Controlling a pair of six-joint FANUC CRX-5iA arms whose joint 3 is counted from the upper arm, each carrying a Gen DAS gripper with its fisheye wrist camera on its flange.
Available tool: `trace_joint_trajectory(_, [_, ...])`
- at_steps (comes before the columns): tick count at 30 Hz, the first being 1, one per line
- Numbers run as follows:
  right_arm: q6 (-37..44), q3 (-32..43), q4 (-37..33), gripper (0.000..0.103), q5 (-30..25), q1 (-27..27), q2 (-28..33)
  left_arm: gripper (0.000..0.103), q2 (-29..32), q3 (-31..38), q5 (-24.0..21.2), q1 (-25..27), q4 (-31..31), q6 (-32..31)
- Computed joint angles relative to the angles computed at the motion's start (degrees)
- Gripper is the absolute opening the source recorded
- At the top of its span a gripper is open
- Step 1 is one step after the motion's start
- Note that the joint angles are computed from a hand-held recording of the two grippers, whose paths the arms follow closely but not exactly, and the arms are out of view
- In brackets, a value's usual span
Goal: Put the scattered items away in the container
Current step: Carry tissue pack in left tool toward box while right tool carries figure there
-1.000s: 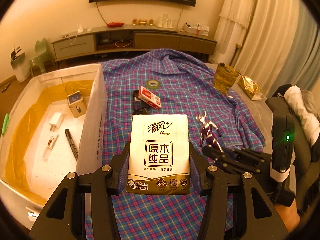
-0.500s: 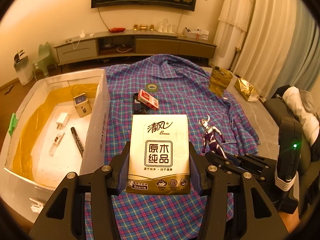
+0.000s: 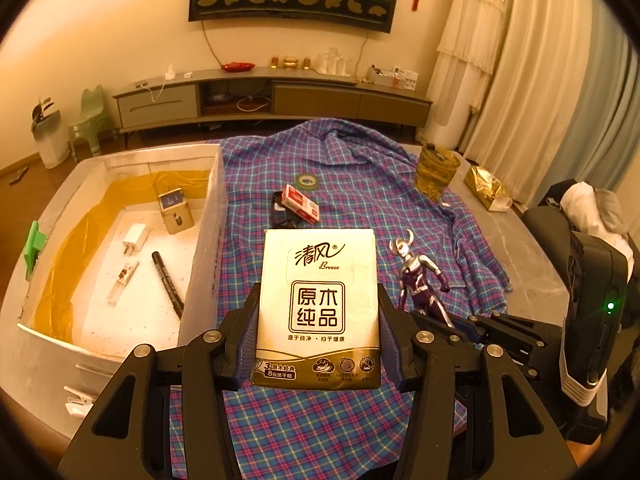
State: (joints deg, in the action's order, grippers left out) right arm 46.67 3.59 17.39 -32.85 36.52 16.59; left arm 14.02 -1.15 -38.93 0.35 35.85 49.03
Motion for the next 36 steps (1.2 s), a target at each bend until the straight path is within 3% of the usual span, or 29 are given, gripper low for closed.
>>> trace_joint_trajectory(18, [0.6, 2.2, 2.6, 0.012, -2.6, 2.7, 0.5, 0.053, -0.1, -3.4, -1.6, 4.2, 7.2, -2.2])
trace_joint_trajectory(36, [5.8, 10.0, 1.2, 0.012, -5.9, 4.1, 4.9, 0.053, 2.3, -2.6, -2.4, 6.6, 10.8, -2.9])
